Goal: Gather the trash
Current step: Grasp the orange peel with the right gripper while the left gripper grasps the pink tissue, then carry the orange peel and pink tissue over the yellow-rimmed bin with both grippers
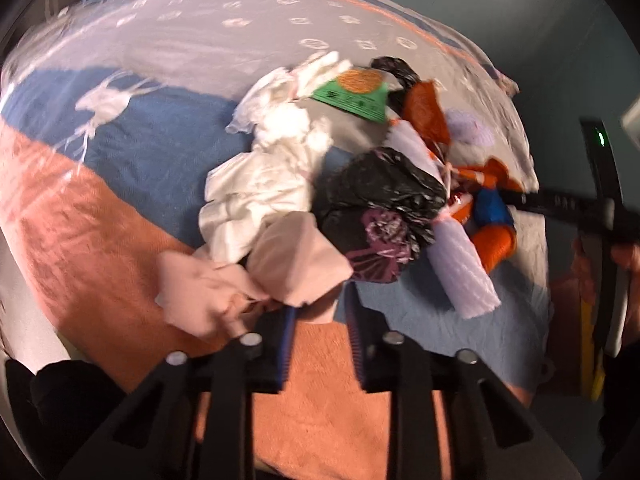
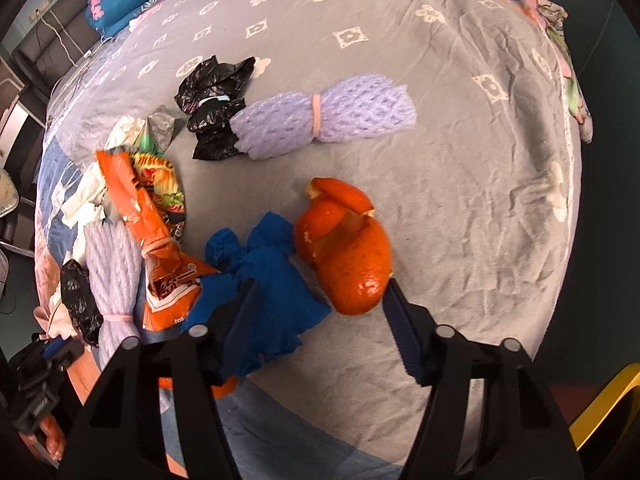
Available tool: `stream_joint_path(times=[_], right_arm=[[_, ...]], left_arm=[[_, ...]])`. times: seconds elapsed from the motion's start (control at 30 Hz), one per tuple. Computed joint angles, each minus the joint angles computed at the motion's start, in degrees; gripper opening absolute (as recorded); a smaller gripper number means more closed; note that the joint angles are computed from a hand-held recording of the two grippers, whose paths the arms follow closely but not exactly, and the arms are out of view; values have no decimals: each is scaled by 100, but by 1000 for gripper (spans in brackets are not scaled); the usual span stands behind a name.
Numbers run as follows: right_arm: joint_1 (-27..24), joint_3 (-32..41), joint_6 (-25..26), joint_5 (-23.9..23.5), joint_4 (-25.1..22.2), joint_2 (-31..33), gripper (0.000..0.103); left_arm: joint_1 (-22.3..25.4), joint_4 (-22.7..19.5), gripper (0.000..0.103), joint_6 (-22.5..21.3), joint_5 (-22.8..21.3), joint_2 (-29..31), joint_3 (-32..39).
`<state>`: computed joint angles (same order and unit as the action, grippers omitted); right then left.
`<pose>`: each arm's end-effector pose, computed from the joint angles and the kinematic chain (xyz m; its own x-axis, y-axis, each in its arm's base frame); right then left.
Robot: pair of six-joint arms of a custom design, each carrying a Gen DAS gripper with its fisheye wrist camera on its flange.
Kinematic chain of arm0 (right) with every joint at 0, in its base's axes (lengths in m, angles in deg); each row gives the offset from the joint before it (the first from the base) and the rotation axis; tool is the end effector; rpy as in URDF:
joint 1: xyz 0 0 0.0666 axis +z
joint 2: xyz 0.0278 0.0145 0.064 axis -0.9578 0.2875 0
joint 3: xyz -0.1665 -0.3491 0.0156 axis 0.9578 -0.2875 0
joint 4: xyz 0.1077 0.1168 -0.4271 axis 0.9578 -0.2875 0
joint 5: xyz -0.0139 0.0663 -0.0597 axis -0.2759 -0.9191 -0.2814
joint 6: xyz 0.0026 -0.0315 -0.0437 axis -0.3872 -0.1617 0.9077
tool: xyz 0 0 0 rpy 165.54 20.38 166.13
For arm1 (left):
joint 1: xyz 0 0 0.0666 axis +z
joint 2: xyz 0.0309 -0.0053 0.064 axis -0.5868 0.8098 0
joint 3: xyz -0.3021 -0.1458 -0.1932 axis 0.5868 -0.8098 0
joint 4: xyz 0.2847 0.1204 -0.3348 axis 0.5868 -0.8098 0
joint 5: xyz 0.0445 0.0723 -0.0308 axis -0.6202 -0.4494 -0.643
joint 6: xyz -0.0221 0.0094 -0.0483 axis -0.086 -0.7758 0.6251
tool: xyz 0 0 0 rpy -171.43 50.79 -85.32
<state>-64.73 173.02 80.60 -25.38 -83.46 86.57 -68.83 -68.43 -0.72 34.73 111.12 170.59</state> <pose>0.4798 0.0757 0.5259 -0.9367 -0.1199 -0.3288 -0.1650 0.9798 0.1129 0.3849 -0.2490 0.5035 -0.8967 -0.1972 -0.3963 -0.0611 0.9419 -0.3304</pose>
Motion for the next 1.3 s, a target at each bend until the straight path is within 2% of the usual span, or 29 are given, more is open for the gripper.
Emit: stream_joint_path(times=[0.07, 0.1, 0.17, 0.2, 0.3, 0.4, 0.63, 0.97, 1.3], right_arm=[[32, 0, -4, 21, 24, 11, 53], [40, 4, 10, 17, 19, 22, 48], [40, 29, -9, -90, -45, 73, 35], [27, 70, -31, -211, -126, 118, 22], [59, 80, 19, -233, -117, 84, 8], [126, -49, 135, -70, 108, -105, 6], [58, -63, 86, -237, 354, -430, 3], [-108, 41, 48, -386, 273, -725, 3], [-224, 151, 18, -517, 257, -972, 3]], left_arm=[[76, 213, 17, 21, 178, -24, -58], [55, 204, 11, -74, 91, 45, -22], [19, 182, 5, -44, 114, 116, -30], [3, 240, 3, -28, 100, 90, -62], [57, 486, 3, 115, 117, -109, -211], [72, 672, 2, 125, 161, -316, -335], [-115, 901, 2, -55, 81, -596, -339], [-202, 1064, 2, -73, -22, -955, -373], [-440, 997, 2, -225, -402, -1176, -235]])
